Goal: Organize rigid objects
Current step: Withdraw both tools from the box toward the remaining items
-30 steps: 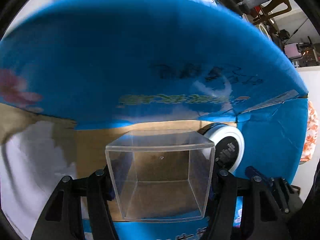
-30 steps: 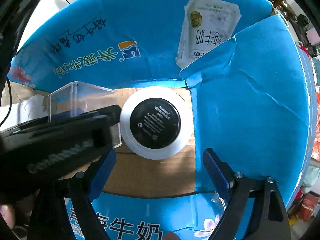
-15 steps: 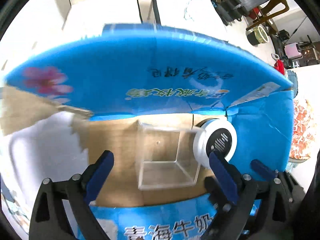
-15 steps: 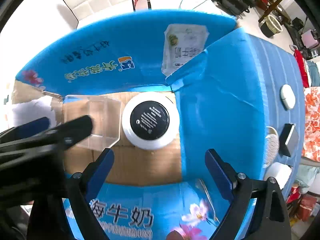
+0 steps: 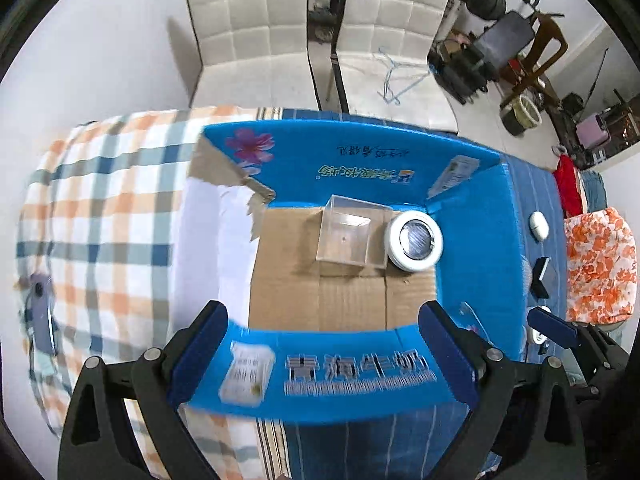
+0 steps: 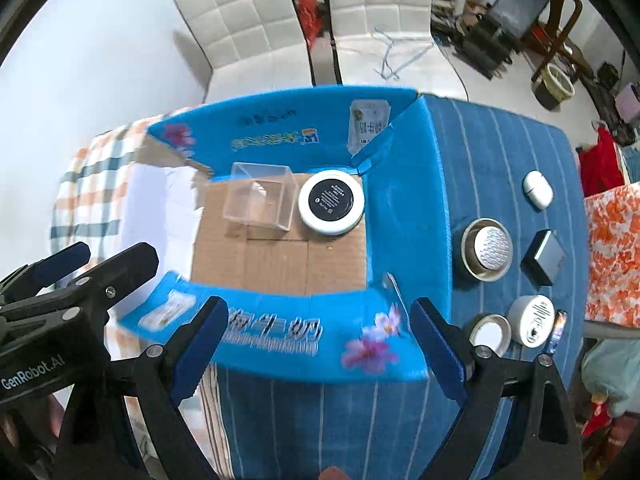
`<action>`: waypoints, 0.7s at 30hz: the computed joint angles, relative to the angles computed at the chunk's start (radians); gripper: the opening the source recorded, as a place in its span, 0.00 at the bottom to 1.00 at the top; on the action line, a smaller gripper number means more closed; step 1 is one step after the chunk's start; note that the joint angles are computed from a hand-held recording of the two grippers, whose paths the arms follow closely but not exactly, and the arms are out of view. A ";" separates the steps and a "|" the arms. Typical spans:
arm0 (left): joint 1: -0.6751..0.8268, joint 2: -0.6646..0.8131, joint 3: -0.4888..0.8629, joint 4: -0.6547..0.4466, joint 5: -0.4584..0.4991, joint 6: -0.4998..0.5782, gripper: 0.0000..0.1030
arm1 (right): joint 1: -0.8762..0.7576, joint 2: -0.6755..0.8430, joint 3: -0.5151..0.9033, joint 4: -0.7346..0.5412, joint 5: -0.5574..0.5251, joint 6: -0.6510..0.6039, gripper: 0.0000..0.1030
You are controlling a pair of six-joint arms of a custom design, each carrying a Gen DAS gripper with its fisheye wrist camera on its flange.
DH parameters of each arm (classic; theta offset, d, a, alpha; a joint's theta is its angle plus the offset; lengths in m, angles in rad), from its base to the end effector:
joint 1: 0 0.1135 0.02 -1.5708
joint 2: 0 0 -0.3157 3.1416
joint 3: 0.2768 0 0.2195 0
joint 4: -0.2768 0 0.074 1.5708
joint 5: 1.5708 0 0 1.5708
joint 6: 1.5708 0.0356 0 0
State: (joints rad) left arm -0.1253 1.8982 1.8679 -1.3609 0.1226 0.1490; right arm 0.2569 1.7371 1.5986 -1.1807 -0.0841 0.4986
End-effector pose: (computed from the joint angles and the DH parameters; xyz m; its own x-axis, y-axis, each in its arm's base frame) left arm 0.3506 -0.0486 0.3584 -0.9438 0.2674 -0.1945 0.2890 0.9528 -0.0925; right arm 0.3058 0.0834 0.3491 -0.9534 0.2422 -0.1797 0.2078 0.9594 0.1905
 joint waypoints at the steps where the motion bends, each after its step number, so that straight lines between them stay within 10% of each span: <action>1: -0.016 -0.017 -0.009 0.005 -0.006 -0.020 0.95 | 0.006 -0.030 -0.005 -0.010 0.002 -0.001 0.91; 13: -0.068 -0.219 0.078 -0.139 -0.028 -0.094 0.95 | -0.059 -0.275 0.005 -0.143 -0.054 -0.056 0.91; 21: -0.420 -0.245 0.030 -0.072 -0.065 -0.289 0.95 | -0.733 -0.419 -0.259 -0.187 -0.106 -0.503 0.91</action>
